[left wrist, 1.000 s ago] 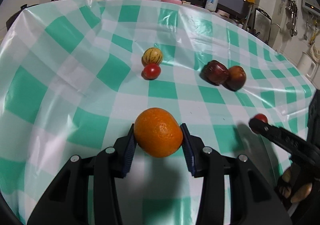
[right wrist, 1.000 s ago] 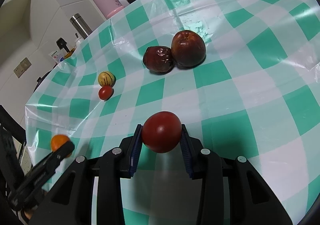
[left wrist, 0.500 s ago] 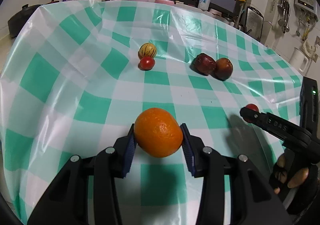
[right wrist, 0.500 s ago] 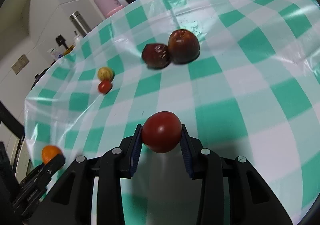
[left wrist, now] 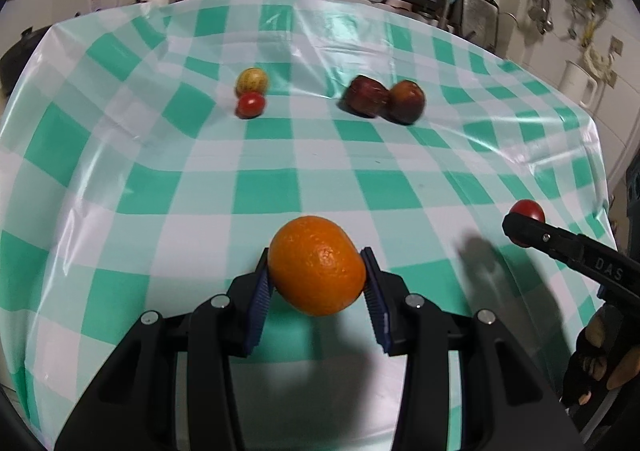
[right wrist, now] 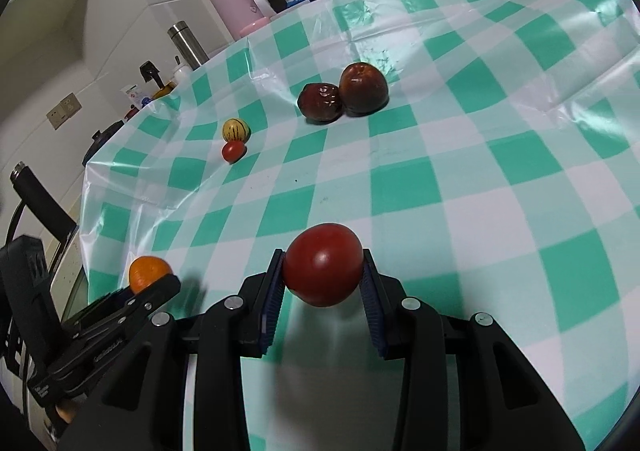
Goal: Organize fruits
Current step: 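Carry the tomato and orange with both tools over the white bin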
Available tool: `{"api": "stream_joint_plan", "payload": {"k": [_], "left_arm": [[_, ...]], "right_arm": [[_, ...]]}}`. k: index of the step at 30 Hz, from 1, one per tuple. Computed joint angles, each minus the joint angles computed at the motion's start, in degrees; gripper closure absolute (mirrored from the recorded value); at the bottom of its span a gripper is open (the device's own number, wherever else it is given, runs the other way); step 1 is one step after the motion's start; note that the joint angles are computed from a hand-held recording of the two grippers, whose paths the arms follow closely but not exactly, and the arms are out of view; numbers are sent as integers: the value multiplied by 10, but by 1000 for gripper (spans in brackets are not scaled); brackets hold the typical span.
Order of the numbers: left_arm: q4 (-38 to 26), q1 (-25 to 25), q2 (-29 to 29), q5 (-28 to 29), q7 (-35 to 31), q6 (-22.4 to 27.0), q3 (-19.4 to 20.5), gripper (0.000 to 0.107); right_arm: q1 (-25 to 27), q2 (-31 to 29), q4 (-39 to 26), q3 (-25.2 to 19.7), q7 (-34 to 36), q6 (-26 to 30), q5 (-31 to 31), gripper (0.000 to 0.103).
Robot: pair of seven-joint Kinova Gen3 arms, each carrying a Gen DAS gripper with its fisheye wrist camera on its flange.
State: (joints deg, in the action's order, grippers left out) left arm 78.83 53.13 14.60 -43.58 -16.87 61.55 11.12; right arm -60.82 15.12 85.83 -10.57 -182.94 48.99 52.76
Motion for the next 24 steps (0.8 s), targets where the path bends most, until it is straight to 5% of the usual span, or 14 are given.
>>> {"api": "stream_joint_plan", "payload": {"k": [7,24], "left_arm": [[-37,30,27,-6,-32,20,3,64],[-185,121,120,18,-175,68,-31,64]], "right_arm": [[-16,-37,54,-23,-29,45,34,66],[43,-163,219,-139,-163,88,74,66]]}}
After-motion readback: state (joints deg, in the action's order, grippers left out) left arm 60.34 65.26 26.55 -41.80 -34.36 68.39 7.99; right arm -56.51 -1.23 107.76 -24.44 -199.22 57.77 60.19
